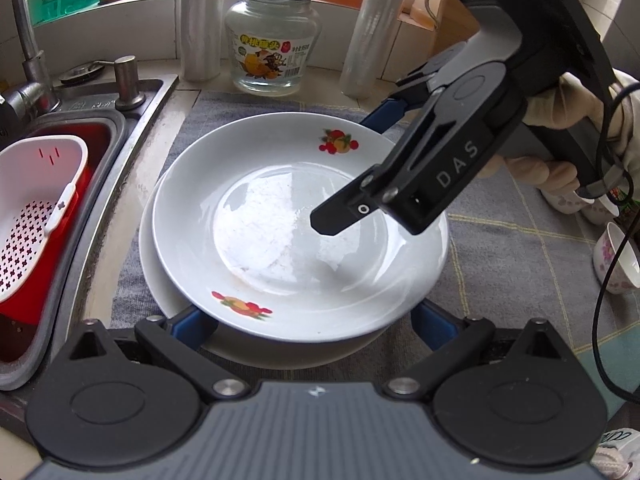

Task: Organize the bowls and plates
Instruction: 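Lower the plate onto the plate stack with the right gripper, then open the right gripper and withdraw it from the stacked plate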

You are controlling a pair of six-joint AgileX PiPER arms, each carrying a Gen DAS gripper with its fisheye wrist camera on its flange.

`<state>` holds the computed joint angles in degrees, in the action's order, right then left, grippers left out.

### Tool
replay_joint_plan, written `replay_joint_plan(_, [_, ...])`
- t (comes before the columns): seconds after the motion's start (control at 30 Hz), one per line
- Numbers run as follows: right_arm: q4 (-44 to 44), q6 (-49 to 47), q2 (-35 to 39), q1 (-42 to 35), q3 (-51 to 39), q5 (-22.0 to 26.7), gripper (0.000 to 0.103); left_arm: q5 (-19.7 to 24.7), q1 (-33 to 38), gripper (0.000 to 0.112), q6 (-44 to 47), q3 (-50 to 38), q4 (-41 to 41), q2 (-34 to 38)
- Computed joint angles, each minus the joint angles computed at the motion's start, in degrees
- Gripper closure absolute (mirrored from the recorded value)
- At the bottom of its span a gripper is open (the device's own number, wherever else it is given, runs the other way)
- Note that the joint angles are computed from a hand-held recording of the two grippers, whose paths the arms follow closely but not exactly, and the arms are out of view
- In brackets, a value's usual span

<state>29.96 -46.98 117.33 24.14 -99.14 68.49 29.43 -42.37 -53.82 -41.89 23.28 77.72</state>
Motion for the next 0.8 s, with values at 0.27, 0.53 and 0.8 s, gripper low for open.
replay_joint_plan(0.27, [0.9,-0.6,-1.5,-0.8,2.5,0.0,0.0,2.6,0.4,0.011,2.8,-1.3,-2.2,-0.5])
replay_joint_plan(0.53, [2.1,-1.0,-2.3,-1.4,4.4,0.4,0.0,4.8,0.1,0.011,1.2,-2.0,-0.9,-0.8])
replay_joint_plan(0.8, [2.8,-1.5,-3.2,-1.4,6.6,-0.7,0.0,7.3,-0.3,0.01,-1.6,-1.7,2.6,-1.5])
